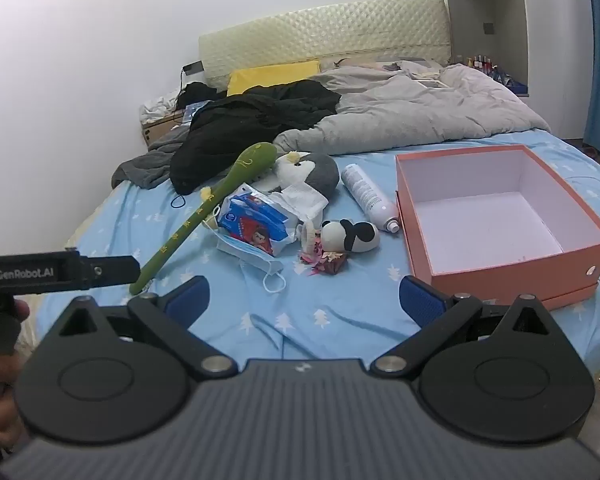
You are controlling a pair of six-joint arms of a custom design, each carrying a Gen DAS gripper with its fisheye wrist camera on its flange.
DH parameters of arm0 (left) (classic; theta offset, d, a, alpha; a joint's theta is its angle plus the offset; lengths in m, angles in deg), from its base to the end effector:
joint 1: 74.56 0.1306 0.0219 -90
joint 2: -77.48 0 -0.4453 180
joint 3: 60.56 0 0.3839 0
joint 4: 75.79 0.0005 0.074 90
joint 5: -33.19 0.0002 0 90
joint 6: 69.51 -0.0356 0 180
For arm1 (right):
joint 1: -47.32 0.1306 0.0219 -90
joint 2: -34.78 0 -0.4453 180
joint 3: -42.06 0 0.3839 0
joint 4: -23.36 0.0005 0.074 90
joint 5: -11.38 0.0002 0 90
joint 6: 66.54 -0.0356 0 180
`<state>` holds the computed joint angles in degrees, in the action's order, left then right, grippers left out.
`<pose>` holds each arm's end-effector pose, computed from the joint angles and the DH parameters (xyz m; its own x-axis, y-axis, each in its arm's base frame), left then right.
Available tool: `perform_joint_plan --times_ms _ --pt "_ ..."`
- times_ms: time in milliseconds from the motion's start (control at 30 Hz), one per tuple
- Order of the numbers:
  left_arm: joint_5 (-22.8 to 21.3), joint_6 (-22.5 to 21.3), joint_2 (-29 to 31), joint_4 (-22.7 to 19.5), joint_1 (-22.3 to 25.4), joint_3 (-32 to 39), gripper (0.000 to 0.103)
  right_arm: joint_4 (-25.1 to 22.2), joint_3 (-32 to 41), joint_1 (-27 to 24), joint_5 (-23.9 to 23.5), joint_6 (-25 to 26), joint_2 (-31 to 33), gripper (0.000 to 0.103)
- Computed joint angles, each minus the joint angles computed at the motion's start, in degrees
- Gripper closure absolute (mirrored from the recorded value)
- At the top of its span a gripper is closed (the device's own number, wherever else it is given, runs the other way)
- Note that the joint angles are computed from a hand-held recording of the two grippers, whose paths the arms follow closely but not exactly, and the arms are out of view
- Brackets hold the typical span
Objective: Organize soft objects
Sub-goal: 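Move both tools toward the items lying beside the pink box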
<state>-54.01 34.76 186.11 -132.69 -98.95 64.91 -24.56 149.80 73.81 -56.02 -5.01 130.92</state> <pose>0.5595 -0.2561 0.5931 -0.6781 0.0371 -0.7340 0.2882 0.9321 -0.2191 0.4821 0.2244 0.5871 -0.5302 0.2275 -0.8168 0.1343 0.9737 0.1840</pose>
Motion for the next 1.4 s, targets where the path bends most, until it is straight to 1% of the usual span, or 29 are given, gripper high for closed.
perform_joint_plan --times_ms 200,500,667,833,1000,1100,1400 --pt "0.08 -0.01 -0.17 0.61 0.03 -0.38 0.0 -0.69 0.22 0.05 -0.35 -0.77 0.13 0.0" --pt "0.0 -0.16 -0.64 1.47 0.12 -1.51 0.0 -0.26 -0.96 -0.38 -0.52 -0.59 -0.28 0.0" --pt "1.08 -0.71 -1.15 1.89 0.69 -2.52 0.0 -0.94 -0.36 0.04 0.12 -0.9 -0.09 0.0" --pt "0.06 -1.07 -0.44 1.11 0.04 -1.3 0.0 -1.0 -0.99 0.42 0.42 -0.87 -0.35 0.0" --pt "0.01 -1.12 -0.37 1.0 0.1 -1.19 0.0 -1.3 -0.83 0.38 -0.01 -1.15 -0.14 0.0" --pt "0.02 -1.13 -0.3 0.84 0.08 -1.03 0.0 -0.51 -1.23 0.42 0.24 -0.7 -0.24 0.0" --pt "-0.31 -0.75 -0.2 0.72 0.07 -0.85 0.0 -1.47 -0.51 0.58 0.44 -0.85 0.06 0.0"
